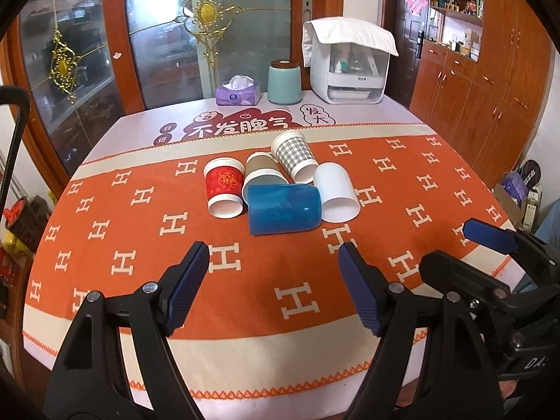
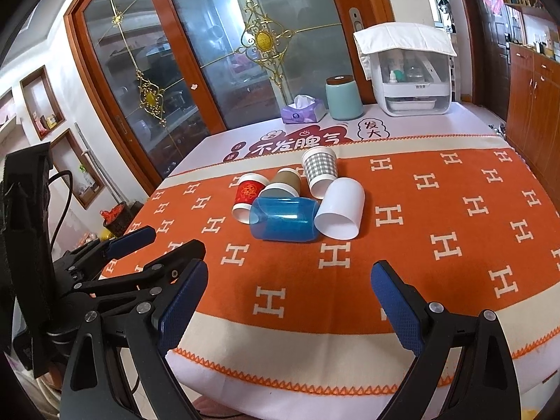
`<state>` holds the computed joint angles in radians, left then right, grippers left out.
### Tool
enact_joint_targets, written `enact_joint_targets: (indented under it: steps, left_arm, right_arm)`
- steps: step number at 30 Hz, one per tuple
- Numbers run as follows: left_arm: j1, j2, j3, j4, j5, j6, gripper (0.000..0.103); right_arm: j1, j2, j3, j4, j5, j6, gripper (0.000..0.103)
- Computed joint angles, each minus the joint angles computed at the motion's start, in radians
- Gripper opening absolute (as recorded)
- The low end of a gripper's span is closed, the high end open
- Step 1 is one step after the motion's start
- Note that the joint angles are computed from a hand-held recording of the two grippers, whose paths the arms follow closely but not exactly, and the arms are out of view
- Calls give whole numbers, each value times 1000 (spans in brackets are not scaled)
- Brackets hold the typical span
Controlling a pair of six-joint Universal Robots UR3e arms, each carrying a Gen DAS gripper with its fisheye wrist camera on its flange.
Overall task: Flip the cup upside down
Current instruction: 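Reach the left gripper down over the blue plastic cup lying sideways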
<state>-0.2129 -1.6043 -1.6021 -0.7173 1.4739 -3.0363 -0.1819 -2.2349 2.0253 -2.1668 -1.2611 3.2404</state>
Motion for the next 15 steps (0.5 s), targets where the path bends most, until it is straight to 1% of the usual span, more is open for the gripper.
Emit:
enact_joint_targets:
  steps: [3,5,8,11,15]
  left_arm:
    - [-11,-62,59,22,21,43,74]
    - [-11,-105,111,22,18,95,74]
    - [-1,-194,257,-70,-10,159,74]
    - [-8,-295,421,-176,-8,215,74]
    - [-4,-470,694,-359,-77,359,74]
  right_arm:
    - [4,58,-14,-41,-16,4,95]
    - [-14,88,-16,-61,-7,0,95]
    - [-42,138,-18,-96,3,-4,95]
    - [-64,207,-29,-136,12,5,95]
    - [-101,299,-33,-192,37,23,95]
